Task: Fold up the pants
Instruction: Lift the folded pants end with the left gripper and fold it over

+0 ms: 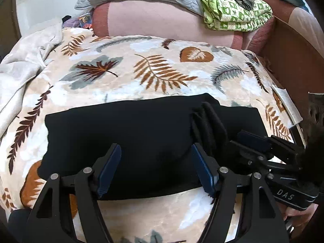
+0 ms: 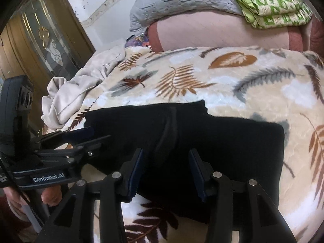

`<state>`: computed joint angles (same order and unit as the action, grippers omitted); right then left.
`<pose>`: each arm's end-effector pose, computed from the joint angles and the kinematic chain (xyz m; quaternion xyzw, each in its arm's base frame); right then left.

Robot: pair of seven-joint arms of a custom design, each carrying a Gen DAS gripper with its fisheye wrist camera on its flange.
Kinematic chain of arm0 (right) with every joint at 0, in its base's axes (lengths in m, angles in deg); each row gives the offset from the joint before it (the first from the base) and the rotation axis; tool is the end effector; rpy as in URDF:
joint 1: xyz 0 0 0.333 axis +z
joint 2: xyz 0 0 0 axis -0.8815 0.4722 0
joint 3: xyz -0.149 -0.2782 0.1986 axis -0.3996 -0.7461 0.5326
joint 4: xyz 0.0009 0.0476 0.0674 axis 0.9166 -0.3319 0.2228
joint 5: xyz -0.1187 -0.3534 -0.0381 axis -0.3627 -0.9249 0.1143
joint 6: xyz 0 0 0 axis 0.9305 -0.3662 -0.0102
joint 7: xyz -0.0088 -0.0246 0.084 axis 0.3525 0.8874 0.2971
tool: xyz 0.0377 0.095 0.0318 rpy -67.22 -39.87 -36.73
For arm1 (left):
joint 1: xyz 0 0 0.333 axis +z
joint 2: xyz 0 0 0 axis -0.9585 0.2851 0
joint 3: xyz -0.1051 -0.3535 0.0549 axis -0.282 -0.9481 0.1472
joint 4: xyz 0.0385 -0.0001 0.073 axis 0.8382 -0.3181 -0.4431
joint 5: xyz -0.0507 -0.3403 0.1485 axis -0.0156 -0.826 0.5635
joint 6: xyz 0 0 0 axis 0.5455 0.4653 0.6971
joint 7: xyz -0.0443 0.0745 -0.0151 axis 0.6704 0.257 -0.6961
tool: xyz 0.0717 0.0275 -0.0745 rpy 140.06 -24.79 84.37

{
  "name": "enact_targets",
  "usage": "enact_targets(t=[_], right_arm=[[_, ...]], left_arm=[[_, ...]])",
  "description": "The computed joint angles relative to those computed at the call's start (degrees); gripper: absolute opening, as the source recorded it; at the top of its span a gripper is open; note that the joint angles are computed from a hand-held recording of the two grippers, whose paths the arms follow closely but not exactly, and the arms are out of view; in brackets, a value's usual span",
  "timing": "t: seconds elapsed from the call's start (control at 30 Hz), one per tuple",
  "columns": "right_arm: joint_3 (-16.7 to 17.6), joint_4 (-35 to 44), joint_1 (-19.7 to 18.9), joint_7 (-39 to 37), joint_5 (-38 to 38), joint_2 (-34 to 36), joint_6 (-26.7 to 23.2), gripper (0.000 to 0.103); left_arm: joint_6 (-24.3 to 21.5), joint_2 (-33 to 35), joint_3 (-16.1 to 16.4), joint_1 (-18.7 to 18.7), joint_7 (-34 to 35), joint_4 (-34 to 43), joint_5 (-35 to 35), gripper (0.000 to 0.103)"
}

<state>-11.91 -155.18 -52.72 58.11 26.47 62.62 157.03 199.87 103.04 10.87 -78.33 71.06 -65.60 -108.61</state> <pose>0.5629 0.1029 0.4957 -0.5513 0.7317 -0.1666 0.3646 0.6726 -0.2134 0.5206 -0.4344 0.8441 -0.2985 0.0987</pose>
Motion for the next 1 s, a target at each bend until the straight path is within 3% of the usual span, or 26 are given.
enact_targets(t=[0.17, 0.23, 0.3, 0.4, 0.53, 0.67, 0.73, 1.0], right_arm=[[7.51, 3.60, -5.65, -11.03, 12.65, 3.06, -3.22, 0.048], [5.95, 3.90, -4.16, -11.15, 12.43, 3.26, -3.71, 0.048], [7.35, 4.43, -5.19, -15.16, 16.20, 2.78, -4.17, 0.048], [4.43, 4.86, -2.70, -13.97, 14.23, 2.13, -3.67, 0.054], [6.72, 8.08, -4.34, -20.08, 20.28, 3.25, -4.07, 0.054], [4.75, 11.95, -2.61, -19.13, 17.21, 5.67, -5.90, 0.054], [6.00, 14.46, -3.44, -20.99, 17.76, 7.25, -6.79, 0.055], [6.27, 21.39, -3.08, -21.53, 15.72, 11.71, -10.49, 0.058]], left_arm=[[0.13, 0.08, 0.52, 0.31, -1.02, 0.22, -0.14, 0.071], [-0.10, 0.21, 0.95, 0.35, -2.04, 0.40, 0.30, 0.071], [-0.91, 0.51, 1.24, 0.75, -3.08, 0.88, 0.34, 0.071], [-2.16, 0.84, 1.59, 1.35, -4.59, 1.39, 0.29, 0.073], [-4.92, 1.17, 1.67, 2.59, -6.02, 2.32, -0.69, 0.075], [-7.45, 1.13, 1.55, 4.82, -7.59, 2.93, -4.58, 0.078], [-7.54, 0.90, 1.88, 5.59, -8.69, 2.75, -6.08, 0.084], [-7.37, 1.79, 4.07, 4.56, -15.85, 2.95, -1.48, 0.084]])
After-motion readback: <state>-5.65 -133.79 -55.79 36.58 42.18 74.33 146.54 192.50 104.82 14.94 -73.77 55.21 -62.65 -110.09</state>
